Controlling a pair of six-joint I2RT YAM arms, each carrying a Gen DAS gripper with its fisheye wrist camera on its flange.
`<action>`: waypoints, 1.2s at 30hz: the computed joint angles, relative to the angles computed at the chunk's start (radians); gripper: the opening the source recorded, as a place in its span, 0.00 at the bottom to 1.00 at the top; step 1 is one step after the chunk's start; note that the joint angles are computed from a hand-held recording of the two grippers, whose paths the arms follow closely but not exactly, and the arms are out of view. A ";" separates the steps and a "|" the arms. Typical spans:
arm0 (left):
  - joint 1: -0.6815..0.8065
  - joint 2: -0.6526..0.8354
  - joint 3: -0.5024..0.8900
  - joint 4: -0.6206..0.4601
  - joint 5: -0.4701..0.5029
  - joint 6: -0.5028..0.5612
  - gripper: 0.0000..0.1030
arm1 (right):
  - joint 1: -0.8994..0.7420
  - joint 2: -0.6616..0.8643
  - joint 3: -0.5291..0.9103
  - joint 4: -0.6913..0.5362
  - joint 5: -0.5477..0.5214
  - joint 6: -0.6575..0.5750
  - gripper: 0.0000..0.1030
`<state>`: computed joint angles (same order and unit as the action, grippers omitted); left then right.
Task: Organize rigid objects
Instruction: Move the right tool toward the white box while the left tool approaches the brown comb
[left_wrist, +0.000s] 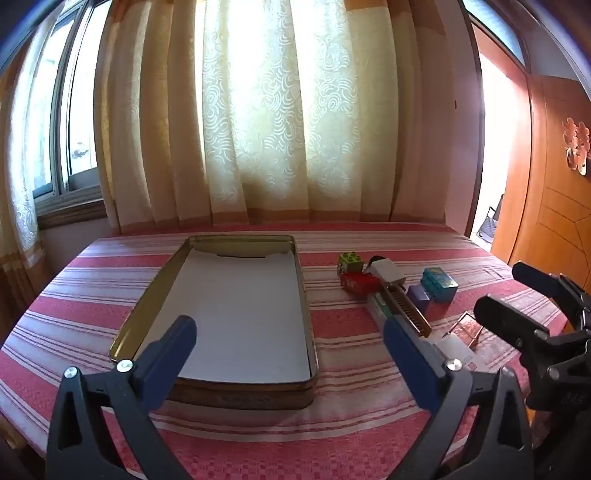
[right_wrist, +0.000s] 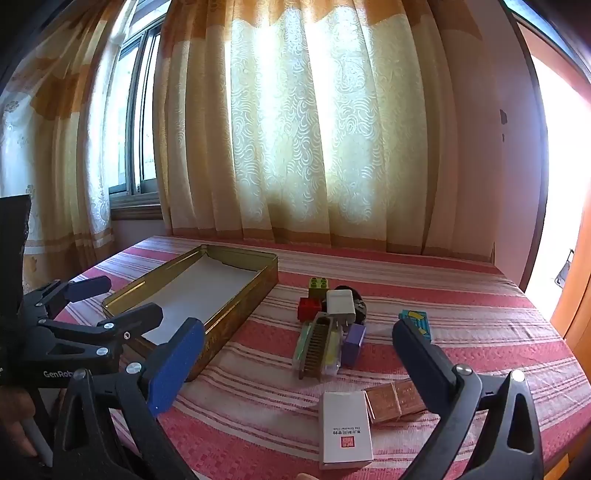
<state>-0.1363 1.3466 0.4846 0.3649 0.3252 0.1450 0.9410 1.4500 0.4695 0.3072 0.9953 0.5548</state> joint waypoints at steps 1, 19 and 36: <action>-0.022 -0.022 -0.020 0.012 -0.025 0.005 1.00 | 0.000 -0.002 -0.001 -0.002 -0.002 0.006 0.99; -0.011 0.017 -0.030 0.061 0.000 0.009 1.00 | -0.003 -0.015 -0.031 0.025 -0.006 0.020 0.99; -0.015 0.020 -0.030 0.065 -0.007 0.010 1.00 | -0.006 -0.016 -0.042 0.044 -0.020 0.024 0.99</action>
<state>-0.1518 1.3663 0.4541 0.4294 0.3178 0.1548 0.9351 1.4344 0.4276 0.3517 0.9749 0.5784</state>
